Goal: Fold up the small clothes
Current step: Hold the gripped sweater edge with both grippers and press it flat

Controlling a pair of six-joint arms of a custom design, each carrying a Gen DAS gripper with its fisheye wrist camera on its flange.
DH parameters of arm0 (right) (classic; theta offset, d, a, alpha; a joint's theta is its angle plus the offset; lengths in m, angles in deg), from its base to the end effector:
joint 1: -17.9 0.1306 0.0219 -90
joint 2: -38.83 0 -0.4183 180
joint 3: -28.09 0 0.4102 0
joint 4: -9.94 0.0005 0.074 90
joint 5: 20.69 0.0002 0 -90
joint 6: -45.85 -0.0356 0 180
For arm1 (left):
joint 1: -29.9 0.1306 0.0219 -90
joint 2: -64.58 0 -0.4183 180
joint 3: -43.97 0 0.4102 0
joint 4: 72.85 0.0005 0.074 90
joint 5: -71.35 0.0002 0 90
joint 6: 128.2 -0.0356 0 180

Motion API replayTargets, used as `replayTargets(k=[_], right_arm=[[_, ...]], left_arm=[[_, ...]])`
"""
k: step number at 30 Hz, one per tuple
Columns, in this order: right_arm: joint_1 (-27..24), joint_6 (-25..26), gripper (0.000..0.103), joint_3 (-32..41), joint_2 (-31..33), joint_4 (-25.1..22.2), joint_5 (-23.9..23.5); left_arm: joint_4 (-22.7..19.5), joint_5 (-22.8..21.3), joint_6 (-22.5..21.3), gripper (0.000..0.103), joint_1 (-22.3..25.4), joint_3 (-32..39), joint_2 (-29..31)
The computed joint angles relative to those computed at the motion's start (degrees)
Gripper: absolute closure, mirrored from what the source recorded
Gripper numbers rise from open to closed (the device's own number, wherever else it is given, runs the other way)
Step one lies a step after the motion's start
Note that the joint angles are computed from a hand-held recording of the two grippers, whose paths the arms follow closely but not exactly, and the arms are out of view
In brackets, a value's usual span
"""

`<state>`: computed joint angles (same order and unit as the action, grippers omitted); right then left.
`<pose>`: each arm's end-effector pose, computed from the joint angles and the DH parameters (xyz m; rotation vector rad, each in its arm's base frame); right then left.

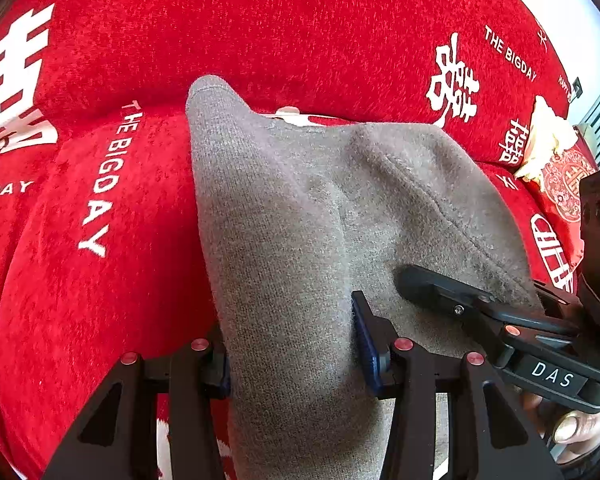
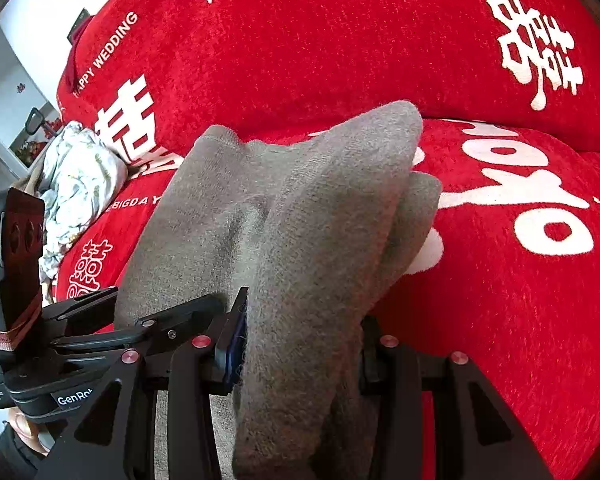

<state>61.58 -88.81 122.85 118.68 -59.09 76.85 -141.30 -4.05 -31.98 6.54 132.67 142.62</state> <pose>0.2990 0.2784 0.5592 0.0767 2.5655 0.4576 0.3598 -0.1657 0.5238 0.4853 2.5715 -0.5167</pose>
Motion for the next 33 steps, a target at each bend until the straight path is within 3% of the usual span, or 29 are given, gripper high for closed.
replayTargets(k=[33], right_arm=[[7.3, -4.6, 0.058, -4.1, -3.0, 0.9, 5.1]], left_arm=[[0.9, -4.8, -0.5, 0.054, -2.6, -7.4, -7.9]])
